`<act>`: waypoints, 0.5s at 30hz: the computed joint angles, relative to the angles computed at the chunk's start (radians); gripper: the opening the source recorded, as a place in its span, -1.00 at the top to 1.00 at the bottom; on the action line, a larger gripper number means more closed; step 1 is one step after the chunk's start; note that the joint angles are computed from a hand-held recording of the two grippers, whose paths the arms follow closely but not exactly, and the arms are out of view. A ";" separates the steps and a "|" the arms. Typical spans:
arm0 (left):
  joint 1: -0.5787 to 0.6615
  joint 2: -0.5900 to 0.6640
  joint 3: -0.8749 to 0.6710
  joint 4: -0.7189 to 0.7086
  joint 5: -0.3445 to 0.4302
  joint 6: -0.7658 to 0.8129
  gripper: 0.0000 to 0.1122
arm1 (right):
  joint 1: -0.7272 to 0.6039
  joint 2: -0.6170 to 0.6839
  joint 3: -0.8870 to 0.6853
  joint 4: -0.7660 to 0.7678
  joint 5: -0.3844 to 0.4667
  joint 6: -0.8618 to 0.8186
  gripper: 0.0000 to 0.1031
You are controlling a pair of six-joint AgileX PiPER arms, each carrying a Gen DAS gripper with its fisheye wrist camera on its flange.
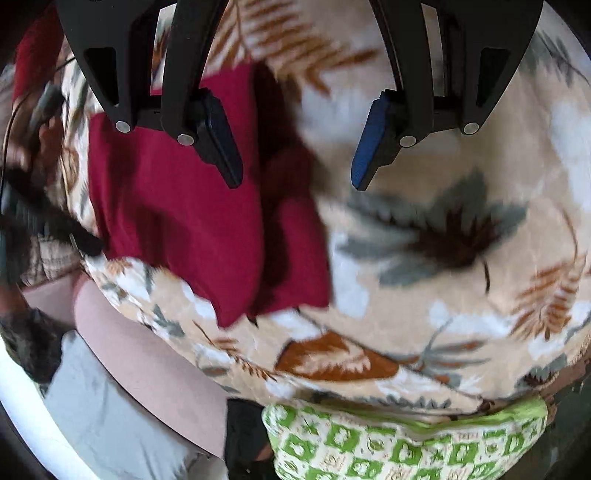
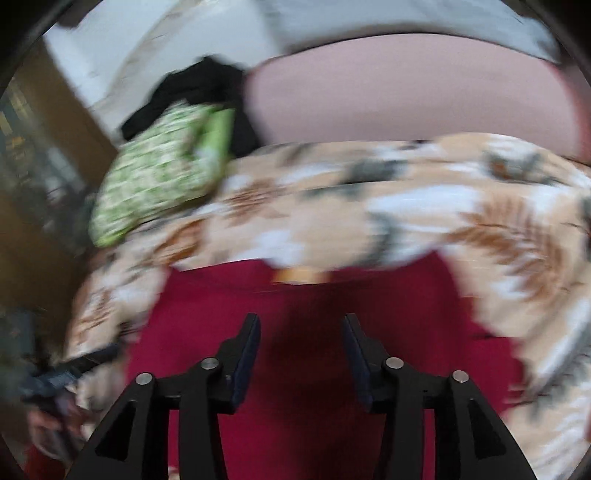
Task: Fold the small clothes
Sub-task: 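Lay the lifted hem over the strip and open both tools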
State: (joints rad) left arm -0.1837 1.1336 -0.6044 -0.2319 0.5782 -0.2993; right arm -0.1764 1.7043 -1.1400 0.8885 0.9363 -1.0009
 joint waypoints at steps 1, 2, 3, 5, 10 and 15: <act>-0.013 -0.009 0.019 -0.015 -0.004 0.006 -0.09 | 0.051 -0.006 0.004 0.010 0.006 0.016 0.11; -0.027 -0.011 0.031 -0.030 -0.002 0.016 -0.09 | 0.110 -0.006 0.001 0.011 -0.001 0.044 0.11; -0.044 -0.008 0.042 -0.052 0.000 0.031 -0.09 | 0.174 0.001 -0.012 0.001 -0.020 0.083 0.11; -0.074 -0.006 0.062 -0.092 -0.011 0.064 -0.09 | 0.289 0.034 -0.046 -0.030 -0.065 0.170 0.10; -0.144 0.010 0.093 -0.051 -0.084 -0.022 -0.09 | 0.496 0.196 -0.209 -0.175 -0.110 0.421 0.10; -0.164 0.078 0.113 -0.090 -0.173 0.020 -0.09 | 0.593 0.329 -0.351 -0.406 -0.101 0.655 0.11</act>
